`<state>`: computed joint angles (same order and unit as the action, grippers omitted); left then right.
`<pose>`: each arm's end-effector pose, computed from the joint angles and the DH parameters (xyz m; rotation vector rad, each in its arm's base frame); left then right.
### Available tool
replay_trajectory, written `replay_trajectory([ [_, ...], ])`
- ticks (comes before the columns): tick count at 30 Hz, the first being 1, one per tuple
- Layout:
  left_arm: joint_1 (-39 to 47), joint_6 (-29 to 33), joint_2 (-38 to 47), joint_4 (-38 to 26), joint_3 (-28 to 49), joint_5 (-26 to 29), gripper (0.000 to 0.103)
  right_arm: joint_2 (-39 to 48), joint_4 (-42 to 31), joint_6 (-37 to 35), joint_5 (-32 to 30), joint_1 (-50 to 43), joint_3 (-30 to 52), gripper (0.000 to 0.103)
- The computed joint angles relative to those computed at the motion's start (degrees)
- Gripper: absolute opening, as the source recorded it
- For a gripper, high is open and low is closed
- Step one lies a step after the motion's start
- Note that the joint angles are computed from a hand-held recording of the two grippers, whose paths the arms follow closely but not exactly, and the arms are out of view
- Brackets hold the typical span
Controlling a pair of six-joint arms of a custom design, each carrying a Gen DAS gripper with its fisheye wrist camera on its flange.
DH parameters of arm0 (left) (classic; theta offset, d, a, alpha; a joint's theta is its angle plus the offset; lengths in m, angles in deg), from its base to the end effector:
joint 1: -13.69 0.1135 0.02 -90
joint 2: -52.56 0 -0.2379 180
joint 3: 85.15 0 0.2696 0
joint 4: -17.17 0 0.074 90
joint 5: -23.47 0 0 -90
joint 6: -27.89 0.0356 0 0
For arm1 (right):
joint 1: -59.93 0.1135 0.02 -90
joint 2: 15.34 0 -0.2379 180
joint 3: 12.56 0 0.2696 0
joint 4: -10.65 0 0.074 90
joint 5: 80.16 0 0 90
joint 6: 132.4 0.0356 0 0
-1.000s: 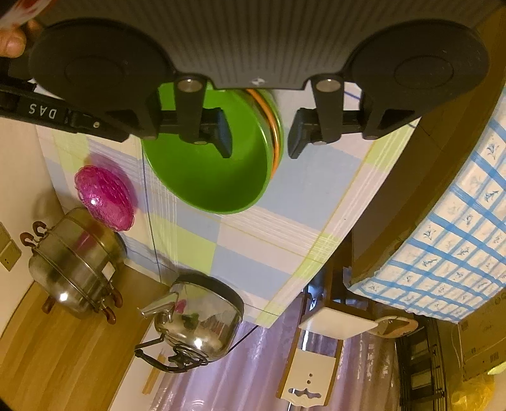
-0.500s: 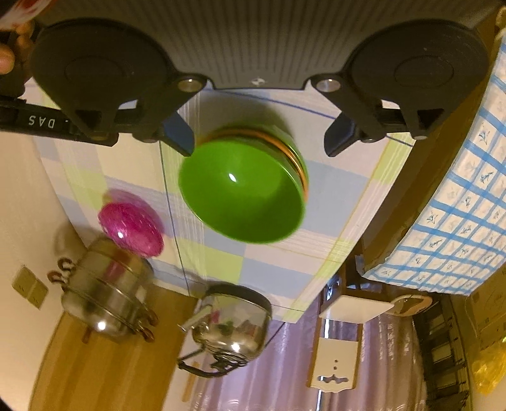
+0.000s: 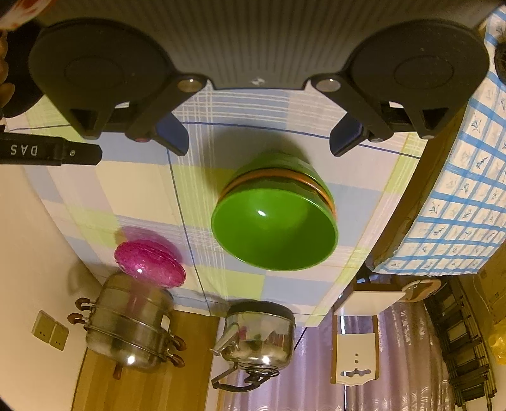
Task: Organize plates and bowls
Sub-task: 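Move both open grippers to the rim of the green bowl stack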
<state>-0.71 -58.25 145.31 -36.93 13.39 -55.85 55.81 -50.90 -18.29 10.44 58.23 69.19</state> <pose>0.3588 -0.0989 0.2969 0.4683 2.3720 -0.3094 0.2770 -0.0086 0.3031 0.5553 2.4032 0.1573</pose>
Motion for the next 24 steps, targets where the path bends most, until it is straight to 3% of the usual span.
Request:
replay_trajectory([
  [24,0.48,-0.63,0.81,-2.46,2.11,1.86,0.095,-0.65,-0.52,0.82,-1.57,-0.92,-0.23,0.076],
])
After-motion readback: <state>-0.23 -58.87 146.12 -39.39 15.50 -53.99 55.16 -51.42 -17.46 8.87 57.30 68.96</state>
